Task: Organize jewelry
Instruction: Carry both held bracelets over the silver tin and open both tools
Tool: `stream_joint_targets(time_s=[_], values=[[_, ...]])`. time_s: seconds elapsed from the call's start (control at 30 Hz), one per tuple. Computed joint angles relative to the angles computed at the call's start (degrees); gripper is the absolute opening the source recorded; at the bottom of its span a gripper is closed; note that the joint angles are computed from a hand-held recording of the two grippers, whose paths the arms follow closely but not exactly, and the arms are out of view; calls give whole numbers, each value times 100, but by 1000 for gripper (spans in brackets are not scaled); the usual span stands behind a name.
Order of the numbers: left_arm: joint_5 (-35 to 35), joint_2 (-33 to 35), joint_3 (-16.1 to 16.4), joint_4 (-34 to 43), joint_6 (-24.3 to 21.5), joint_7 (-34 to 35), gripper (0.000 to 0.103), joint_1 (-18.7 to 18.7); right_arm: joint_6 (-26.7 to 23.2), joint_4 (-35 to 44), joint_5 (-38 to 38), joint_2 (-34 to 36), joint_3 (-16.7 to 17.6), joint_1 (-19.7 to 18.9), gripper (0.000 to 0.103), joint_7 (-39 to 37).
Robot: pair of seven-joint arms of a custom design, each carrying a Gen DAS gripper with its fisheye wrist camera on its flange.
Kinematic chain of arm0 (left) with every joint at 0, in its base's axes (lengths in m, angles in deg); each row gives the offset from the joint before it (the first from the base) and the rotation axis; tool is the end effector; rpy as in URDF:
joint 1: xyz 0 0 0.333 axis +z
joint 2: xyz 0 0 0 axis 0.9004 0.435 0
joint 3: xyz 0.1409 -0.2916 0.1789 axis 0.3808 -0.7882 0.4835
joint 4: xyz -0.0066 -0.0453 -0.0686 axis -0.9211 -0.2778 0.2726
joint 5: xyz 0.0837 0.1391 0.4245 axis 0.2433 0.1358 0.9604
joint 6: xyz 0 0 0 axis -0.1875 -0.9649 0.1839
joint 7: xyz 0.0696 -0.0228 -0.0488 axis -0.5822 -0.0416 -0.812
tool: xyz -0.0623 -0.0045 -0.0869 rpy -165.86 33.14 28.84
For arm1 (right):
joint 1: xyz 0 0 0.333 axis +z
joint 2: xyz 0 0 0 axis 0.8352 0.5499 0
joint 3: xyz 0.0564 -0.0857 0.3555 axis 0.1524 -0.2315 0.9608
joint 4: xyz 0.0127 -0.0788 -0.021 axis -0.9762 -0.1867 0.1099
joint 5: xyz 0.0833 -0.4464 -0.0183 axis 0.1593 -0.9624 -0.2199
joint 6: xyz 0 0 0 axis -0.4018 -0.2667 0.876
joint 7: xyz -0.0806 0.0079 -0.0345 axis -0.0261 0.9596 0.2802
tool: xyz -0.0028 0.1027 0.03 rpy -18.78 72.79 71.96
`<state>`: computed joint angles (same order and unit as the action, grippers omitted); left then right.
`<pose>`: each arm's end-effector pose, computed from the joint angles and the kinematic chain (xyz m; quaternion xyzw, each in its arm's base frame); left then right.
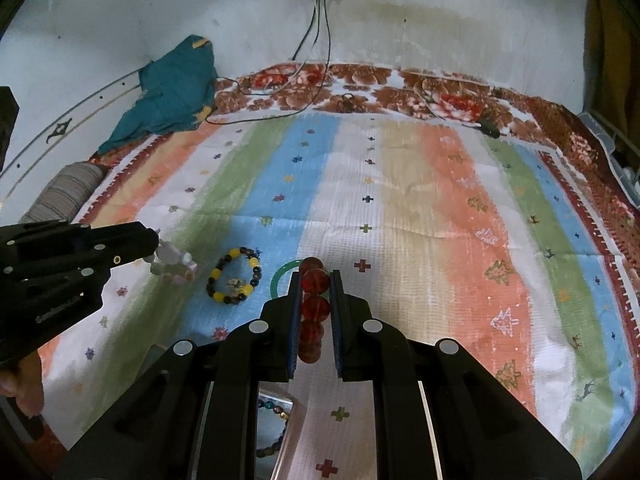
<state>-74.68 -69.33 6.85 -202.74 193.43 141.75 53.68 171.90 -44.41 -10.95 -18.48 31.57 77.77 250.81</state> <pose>0.5201 -0.1920 0.4507 -0.5250 0.7784 -0.2887 0.1873 0.4749 0.3250 0.4150 -0.6599 0.6419 -0.2423 0.3064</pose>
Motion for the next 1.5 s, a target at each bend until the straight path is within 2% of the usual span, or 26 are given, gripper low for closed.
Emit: stream_joint_targets(time_s=[0.2,0.4,0.67,0.77,1.1,1.23,1.27,1.3,1.33,1.5], values=[[-498,-342,146,-278,137,415,13,-296,17,-148,-417,-268,99,1,14,408],[-1084,-695,404,-538,145,884,13,-679,65,-308,-528,-474,203,-27,14,554],[-1357,-1097,416,-877,143,964,13,-790,145,-497,-518,-644,341,-28,14,645],[-1507,-1232,539,-996,128,1067,13,-941,159,-578,-513,-705,402,5,14,683],[-1443,-1510,449,-1270,43,848,13,-846,160,-717,-328,-788,498,31,14,594],[-1351,-1474,374,-1219,-221,589,15,-709,148,-768,-320,-838,492,3,18,635],[-1353,-1450,381,-1199,-277,546,17,-695,195,-784,-331,-853,482,-21,21,697],[-1283,-1419,314,-1176,-303,448,19,-603,210,-801,-349,-871,483,-46,30,758],[-1212,-1417,248,-1187,-285,359,25,-528,209,-821,-366,-896,483,-74,34,824],[-924,-1338,95,-1155,-199,-45,39,-273,170,-865,-78,-880,432,-143,35,669]])
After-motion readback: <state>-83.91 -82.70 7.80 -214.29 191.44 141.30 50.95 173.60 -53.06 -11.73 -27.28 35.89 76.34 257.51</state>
